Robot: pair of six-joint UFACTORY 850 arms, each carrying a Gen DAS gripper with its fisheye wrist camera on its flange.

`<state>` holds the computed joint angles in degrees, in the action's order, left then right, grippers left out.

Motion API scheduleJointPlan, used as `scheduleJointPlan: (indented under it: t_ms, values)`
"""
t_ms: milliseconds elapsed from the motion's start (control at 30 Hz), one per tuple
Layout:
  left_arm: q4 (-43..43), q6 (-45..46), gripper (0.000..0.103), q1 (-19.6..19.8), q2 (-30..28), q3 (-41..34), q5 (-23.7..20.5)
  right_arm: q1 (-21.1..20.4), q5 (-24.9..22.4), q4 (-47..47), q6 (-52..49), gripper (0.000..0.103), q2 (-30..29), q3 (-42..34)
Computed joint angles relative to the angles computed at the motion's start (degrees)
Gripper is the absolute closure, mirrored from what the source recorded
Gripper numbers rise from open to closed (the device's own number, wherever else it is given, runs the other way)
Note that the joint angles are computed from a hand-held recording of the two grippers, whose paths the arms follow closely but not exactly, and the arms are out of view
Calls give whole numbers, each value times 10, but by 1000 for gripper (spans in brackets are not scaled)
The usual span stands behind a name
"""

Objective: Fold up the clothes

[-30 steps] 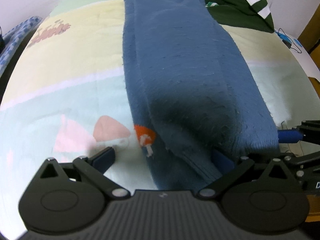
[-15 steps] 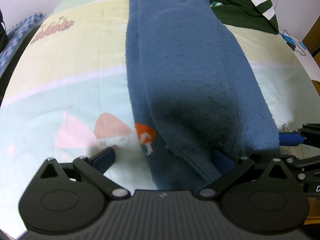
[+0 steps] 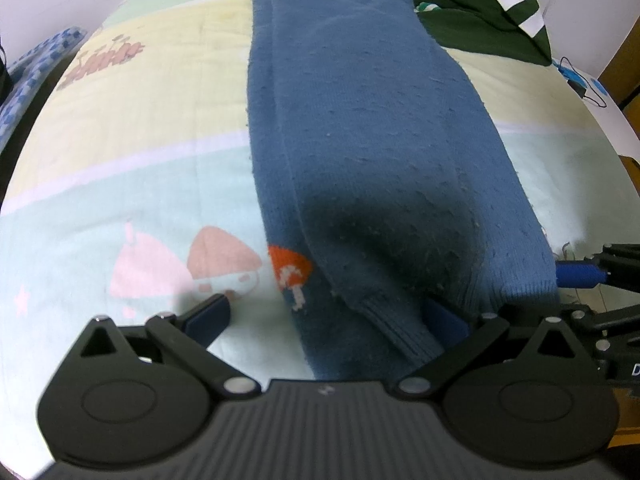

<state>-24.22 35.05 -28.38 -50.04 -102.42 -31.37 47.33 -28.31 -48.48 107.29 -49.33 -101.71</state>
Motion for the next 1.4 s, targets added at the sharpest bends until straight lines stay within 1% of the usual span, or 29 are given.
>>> scheduleJointPlan:
  t_ms: [167,300,400,567,733,800,967,1033,1100,1200,1233,1267,1300,1333,1367,1400]
  values:
    - [-2,5,1,1,1,1,-3,1,-8,1,-2,47,-4,-6]
    - [-3,7,1,1,1,1,-3,2,-23,22,-33,47,-11,-20]
    - [-9,16,3,2,0,-2,-6,3,-38,40,-59,47,-20,-37]
    - [-20,34,5,3,-2,-6,-11,2,-45,57,-72,47,-24,-47]
    - [-38,58,6,9,-5,-10,-24,1,-39,65,-64,48,-21,-43]
    - [-47,71,6,13,-4,-9,-30,2,-35,71,-67,51,-16,-36]
    - [-93,134,5,29,6,6,-57,3,-14,70,-52,53,-1,-11]
    - [-106,147,5,33,7,9,-61,3,-12,65,-44,53,0,-9]
    - [-96,137,3,30,1,1,-62,3,-13,60,-36,53,-1,-10]
    - [-78,131,2,21,1,2,-47,3,-17,56,-35,52,-6,-16]
    - [-78,134,3,20,1,3,-45,3,-17,55,-35,52,-6,-17]
    - [-90,151,5,21,4,6,-47,2,-15,55,-35,56,-6,-16]
    - [-104,169,11,23,7,10,-50,1,-8,56,-35,62,-3,-12]
    - [-117,187,23,26,10,14,-53,0,0,56,-31,64,0,-5]
    - [-135,208,29,28,11,16,-62,-2,11,52,-19,67,6,4]
    - [-152,228,40,30,12,17,-73,-4,22,46,-5,70,11,14]
